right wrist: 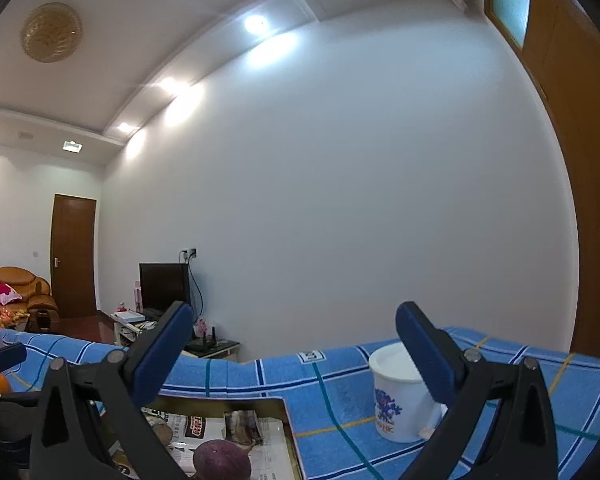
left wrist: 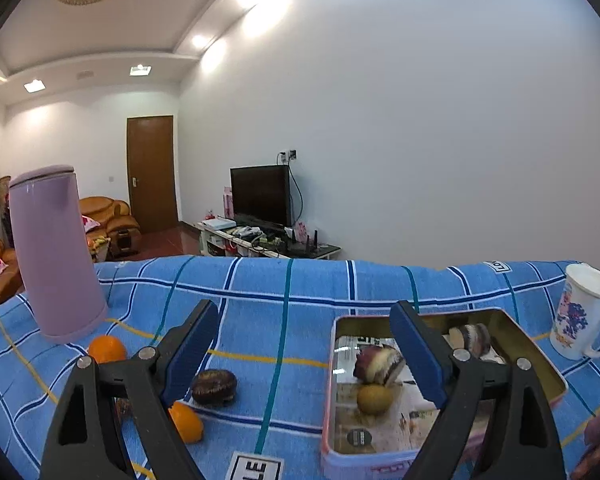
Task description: Organize fruits
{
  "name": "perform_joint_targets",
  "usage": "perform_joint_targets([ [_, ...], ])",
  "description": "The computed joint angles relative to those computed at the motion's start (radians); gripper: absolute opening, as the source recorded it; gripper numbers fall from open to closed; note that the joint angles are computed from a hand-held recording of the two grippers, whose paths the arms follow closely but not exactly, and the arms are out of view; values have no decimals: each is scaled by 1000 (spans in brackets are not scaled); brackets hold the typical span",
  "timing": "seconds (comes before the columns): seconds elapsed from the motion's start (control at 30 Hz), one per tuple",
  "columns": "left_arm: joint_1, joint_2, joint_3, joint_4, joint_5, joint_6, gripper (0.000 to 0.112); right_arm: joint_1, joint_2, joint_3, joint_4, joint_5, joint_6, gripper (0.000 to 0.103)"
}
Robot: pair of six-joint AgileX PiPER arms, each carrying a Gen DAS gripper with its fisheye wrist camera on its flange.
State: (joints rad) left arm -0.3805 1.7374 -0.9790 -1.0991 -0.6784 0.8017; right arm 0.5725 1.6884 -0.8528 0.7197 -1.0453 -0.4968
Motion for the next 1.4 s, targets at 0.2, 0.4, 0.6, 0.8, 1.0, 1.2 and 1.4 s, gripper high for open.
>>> perform_joint_targets([
  [0.2, -18, -30, 30, -6, 27, 38, 90, 32, -26, 33, 48, -15, -46, 103],
  [0.4, -58, -61, 68, -26, 17, 113, 90, 48, -54, 61, 90, -10, -74, 103],
  [0.6, -25, -97, 106, -2, 59, 55, 90, 73, -68, 103, 115, -83, -51, 103],
  [0.8, -11, -136, 162, 122, 74, -63, 90, 10, -123, 126, 65, 64, 52, 103],
  [1.0, 2, -160, 175, 99, 118, -29, 90, 56, -131, 136, 151, 33, 4, 103],
  [1.2, 32, -182, 182, 31, 175, 83, 90, 106, -149, 164, 192, -11, -16, 103],
  [1.4, 107, -207, 213, 70, 210, 116, 90, 95, -176, 144, 231, 136, 0, 103],
])
